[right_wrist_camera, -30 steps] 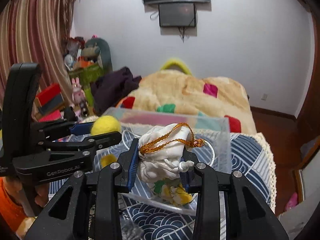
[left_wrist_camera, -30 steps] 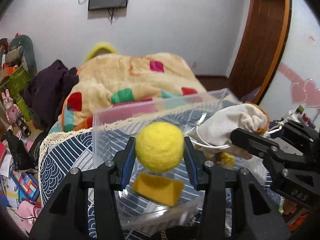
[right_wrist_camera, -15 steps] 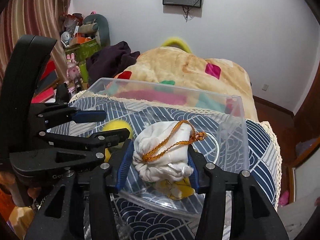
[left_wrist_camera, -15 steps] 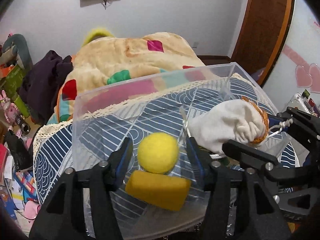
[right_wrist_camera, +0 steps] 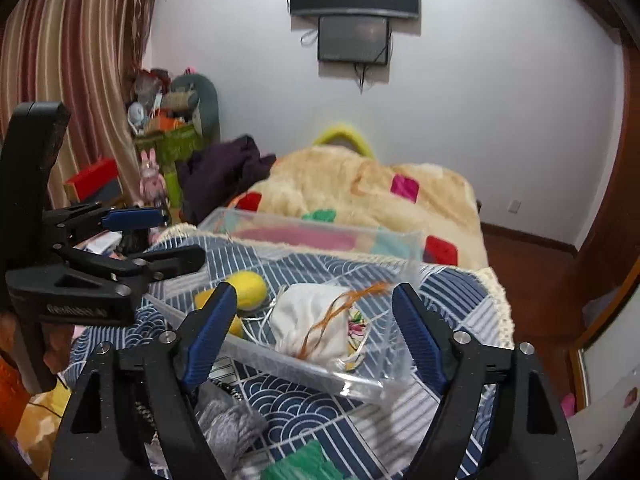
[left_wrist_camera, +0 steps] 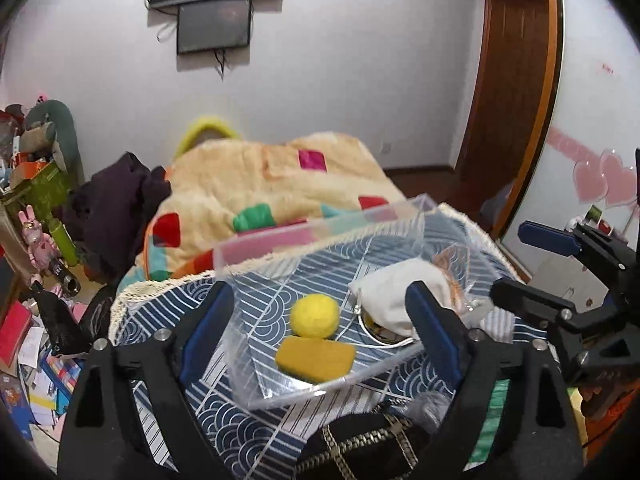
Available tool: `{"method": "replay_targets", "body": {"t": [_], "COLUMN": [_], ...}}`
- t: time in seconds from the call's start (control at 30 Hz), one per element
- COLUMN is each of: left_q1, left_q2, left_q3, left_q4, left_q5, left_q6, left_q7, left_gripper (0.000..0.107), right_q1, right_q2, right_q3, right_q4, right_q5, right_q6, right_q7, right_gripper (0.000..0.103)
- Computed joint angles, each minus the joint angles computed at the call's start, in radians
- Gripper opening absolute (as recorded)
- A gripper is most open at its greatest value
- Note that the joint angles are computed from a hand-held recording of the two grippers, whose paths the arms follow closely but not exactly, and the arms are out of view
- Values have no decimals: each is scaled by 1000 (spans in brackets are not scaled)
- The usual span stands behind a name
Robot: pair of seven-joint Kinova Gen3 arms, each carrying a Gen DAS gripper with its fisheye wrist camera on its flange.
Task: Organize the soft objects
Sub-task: 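Grasp the black chain cap with the left tool while the right tool grasps the green knit cloth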
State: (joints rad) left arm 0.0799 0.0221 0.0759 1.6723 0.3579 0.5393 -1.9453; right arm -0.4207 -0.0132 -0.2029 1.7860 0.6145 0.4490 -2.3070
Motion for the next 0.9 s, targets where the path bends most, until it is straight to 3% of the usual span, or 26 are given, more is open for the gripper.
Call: {"method": "replay_targets", "body": {"t": [0.17, 0.4, 0.73, 0.8, 0.87, 0.9], "left_q1": [12, 55, 55, 63, 72, 73], "left_q2": [-104, -170, -123, -119, -109, -101], "left_q3": [-28, -76, -54, -53, -64, -73], "left_q4": [107, 213, 322, 347, 359, 360], "left_q5": [68, 72, 61, 77, 114, 143], "left_q6": [-54, -52, -67, -95, -96, -87], "left_q7": [-75, -102, -49, -64, -108, -138], "left_gripper": [99, 100, 100, 95, 76, 72], "right_q1": [29, 82, 41, 30, 17, 7], "right_q2": [-71, -105, -64, -46, -34, -27], "right_q3": [-39, -108, -76, -73, -78, -76], "right_q4": [82, 166, 232, 238, 250, 253], "right_q5": [100, 123, -30, -47, -18, -13], "right_q6": [-33, -29, -32, -23, -10, -4], "right_q7": [-129, -200, -141, -129, -156, -158], "right_gripper": [84, 85, 85, 85, 85, 84]}}
